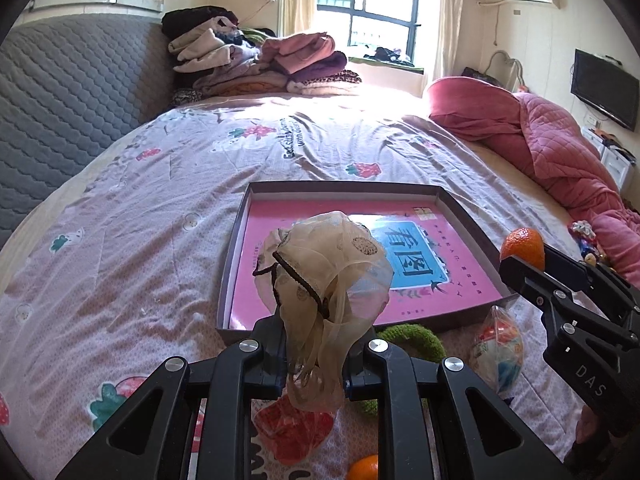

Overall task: Organize objects
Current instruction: 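Carry the mesh bag with left gripper while right gripper carries tangerine over the tray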

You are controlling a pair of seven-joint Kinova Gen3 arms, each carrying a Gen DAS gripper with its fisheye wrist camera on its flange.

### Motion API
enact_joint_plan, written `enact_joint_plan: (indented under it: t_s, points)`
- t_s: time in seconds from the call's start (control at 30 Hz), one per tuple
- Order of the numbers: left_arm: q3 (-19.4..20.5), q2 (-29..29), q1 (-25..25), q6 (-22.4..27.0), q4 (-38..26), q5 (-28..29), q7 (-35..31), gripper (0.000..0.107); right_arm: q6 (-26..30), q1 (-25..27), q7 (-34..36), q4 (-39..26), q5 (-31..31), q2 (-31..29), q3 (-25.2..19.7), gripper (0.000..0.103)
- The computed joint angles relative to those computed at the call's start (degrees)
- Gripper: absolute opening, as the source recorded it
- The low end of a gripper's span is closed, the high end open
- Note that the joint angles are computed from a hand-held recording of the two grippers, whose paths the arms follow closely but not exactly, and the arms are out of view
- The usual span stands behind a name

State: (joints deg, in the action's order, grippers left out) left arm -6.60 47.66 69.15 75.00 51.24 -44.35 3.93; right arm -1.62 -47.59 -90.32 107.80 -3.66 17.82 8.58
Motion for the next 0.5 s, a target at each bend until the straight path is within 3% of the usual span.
enact_joint_plan:
  t_s: [0.17,0.5]
  points:
    - [0.56,0.8,-2.44,-1.78,-1.12,1.69,-1.23,0.02,3.4,7.42,-0.2,-4.08,2.01,2.65,-6.98,0.041]
    - [1.02,3.18,-7.04,-2.63,-6.3,7.46,-7.55,0.02,12.22,15.14,-0.49,-12.97,5.38,8.64,-14.73,0.041]
